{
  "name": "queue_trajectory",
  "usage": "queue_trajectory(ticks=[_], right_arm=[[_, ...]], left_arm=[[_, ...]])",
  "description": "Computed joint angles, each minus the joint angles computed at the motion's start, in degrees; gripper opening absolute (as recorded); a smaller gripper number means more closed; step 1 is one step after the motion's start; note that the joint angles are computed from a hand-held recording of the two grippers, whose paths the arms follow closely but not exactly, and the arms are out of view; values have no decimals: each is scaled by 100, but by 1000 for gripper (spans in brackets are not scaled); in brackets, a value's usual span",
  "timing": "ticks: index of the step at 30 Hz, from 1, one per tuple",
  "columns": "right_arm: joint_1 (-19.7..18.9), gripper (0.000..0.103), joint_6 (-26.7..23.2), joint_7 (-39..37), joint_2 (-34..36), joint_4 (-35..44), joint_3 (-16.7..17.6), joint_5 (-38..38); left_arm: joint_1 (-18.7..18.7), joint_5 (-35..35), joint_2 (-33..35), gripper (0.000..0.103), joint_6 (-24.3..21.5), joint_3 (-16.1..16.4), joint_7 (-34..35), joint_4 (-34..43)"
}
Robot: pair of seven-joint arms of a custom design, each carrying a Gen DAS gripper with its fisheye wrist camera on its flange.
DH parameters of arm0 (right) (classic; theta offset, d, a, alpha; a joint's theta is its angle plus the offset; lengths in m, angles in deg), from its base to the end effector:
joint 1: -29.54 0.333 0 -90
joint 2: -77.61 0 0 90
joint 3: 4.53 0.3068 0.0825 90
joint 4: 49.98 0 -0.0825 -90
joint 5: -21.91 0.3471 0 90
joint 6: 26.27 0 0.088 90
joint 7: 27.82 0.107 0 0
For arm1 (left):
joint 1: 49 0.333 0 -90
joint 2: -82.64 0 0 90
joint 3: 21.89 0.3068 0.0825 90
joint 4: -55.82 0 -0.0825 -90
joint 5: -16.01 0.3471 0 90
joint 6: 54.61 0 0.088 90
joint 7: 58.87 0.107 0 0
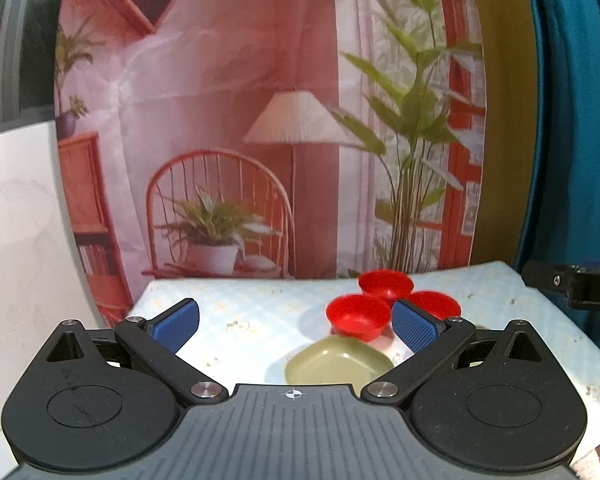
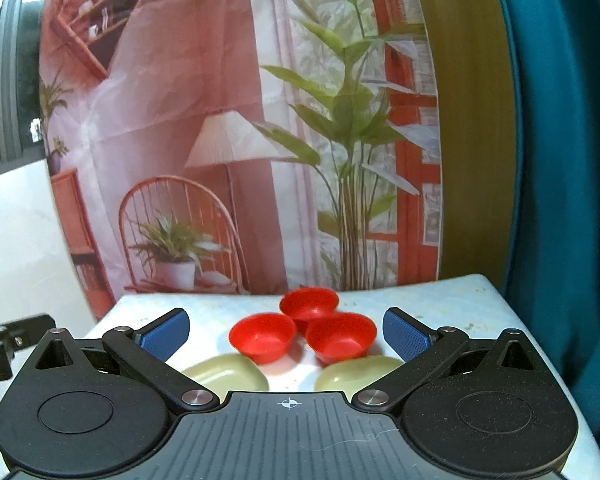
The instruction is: Organize plates and bowls
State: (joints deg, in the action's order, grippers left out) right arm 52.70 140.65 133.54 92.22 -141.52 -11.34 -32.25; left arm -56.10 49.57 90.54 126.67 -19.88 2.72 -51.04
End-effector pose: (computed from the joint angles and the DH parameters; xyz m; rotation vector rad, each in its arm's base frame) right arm 0.5993 0.2384 0.5913 -1.3705 1.5531 -0.8268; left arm 0.5936 -0.1044 0.5793 -1.3584 1.6448 -0.9907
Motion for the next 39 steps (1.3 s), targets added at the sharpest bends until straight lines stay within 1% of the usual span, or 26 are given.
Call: queue_trajectory(ticks=[1, 3, 6, 8, 9, 10, 11, 12, 14, 15, 16, 17, 19, 22, 23, 25, 27, 30, 33, 34, 35, 37, 39], right_arm=[[15, 103, 56, 95, 80, 58, -54, -105], [-65, 103, 77, -183, 286, 237, 2, 145], [-156, 103, -38, -932, 556, 399, 139, 783], [-299, 103, -25, -1552, 743, 457, 330, 1338], [-302, 103, -116, -1746, 855, 533, 356, 1518], [-234, 103, -274, -1829, 951, 608, 309, 1612], [-228, 103, -434, -2024, 1065, 692, 336, 1794], [-221, 103, -453, -2152, 1139, 692, 341, 1940], [-290, 103, -252, -2442, 1264, 592, 400, 2274], [-337, 102, -268, -2646, 1327, 590, 463, 2468], [-385, 98, -325, -2875, 1386, 601, 536, 2663], [-448, 91, -398, -3135, 1441, 605, 633, 2871], [-511, 82, -551, -3545, 1519, 614, 748, 3212], [-653, 73, -668, -4156, 1617, 593, 964, 3770], [-691, 68, -675, -4311, 1607, 541, 1011, 3939], [-709, 63, -724, -4561, 1644, 524, 1047, 4225], [-733, 62, -734, -4799, 1626, 448, 1076, 4504], [-796, 58, -702, -5166, 1637, 387, 1144, 4952], [-830, 51, -720, -5440, 1666, 376, 1167, 5311], [-846, 47, -759, -5521, 1694, 401, 1179, 5415], [-851, 44, -796, -5575, 1709, 411, 1175, 5502], [-837, 39, -845, -5636, 1724, 412, 1151, 5633], [-830, 36, -844, -5697, 1717, 390, 1139, 5732]], left_arm=[[122, -205, 64, 103, -37, -153, 231, 26], [248, -534, 250, 103, -154, -339, 625, 135], [559, -1346, 540, 103, -371, -793, 1432, 282], [681, -1804, 773, 102, -629, -994, 1875, 466], [797, -2088, 920, 101, -771, -1168, 2170, 579], [896, -2322, 1018, 100, -823, -1296, 2425, 626], [965, -2520, 1143, 100, -916, -1401, 2654, 721], [1000, -2672, 1298, 100, -1059, -1471, 2862, 855], [898, -2807, 1559, 98, -1367, -1404, 3074, 1116], [871, -2902, 1666, 96, -1543, -1393, 3196, 1219], [855, -3019, 1784, 92, -1752, -1401, 3325, 1355], [846, -3144, 1893, 90, -1970, -1411, 3434, 1490], [837, -3391, 2036, 89, -2262, -1432, 3603, 1637], [800, -3652, 2171, 89, -2517, -1411, 3754, 1764], [796, -3718, 2194, 89, -2591, -1403, 3798, 1788], [812, -3871, 2302, 89, -2786, -1416, 3884, 1926], [966, -4234, 2400, 89, -2998, -1582, 4056, 2048], [914, -4406, 2514, 89, -3247, -1517, 4016, 2217], [856, -4441, 2564, 87, -3386, -1461, 4023, 2296], [807, -4414, 2579, 85, -3427, -1421, 3978, 2332], [770, -4376, 2601, 77, -3497, -1381, 3938, 2380], [729, -4310, 2650, 68, -3739, -1338, 3902, 2508], [725, -4299, 2653, 67, -3815, -1339, 3922, 2540]])
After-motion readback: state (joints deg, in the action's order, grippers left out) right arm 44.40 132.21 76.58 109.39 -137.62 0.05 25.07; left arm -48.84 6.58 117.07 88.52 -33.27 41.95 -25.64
